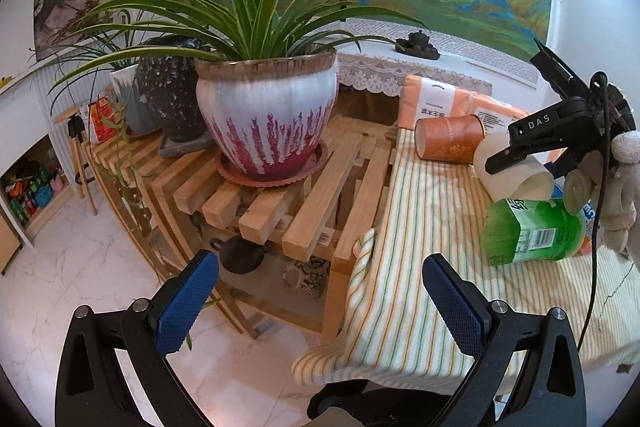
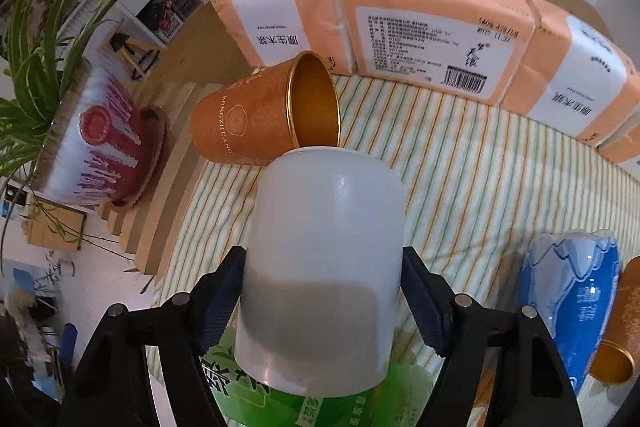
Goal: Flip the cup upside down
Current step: 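Lift the white cup off the table with the right gripper, then carry the white cup with the right gripper toward the left gripper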
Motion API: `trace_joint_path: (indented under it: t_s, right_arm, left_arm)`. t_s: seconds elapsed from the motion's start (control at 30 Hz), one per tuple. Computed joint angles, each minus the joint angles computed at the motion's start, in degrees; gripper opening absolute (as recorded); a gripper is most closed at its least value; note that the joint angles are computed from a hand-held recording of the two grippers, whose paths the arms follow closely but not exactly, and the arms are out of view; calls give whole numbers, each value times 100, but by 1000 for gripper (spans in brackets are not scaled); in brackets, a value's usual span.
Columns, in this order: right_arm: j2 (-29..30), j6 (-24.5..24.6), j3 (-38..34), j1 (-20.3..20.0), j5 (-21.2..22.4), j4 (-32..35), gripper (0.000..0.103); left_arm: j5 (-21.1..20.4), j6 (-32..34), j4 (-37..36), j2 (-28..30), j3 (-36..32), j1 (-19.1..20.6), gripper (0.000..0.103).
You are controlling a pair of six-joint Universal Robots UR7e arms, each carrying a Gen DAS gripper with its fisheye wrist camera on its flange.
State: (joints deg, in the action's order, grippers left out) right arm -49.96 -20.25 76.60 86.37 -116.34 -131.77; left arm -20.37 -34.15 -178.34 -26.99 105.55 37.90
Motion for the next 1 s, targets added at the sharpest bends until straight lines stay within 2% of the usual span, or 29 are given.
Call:
trace_joint_path:
  t_s: [0.4,0.57,0.73,1.0]
  right_arm:
    - [-359,-360,200,23,126,-361,72]
    - [-582,-394,328,27,370,-463,72]
    - [-1018,-499,654,83,728,-638,72]
    - [-2007,-1024,1576,70,790,-861,72]
  left_arm:
    - [43,12,-34,5,16,-119,103]
    - [13,80,-88,25,0,-163,103]
    - [-114,108,-77,29,-21,-214,103]
    - [-436,225,-83,66,-83,-311,103]
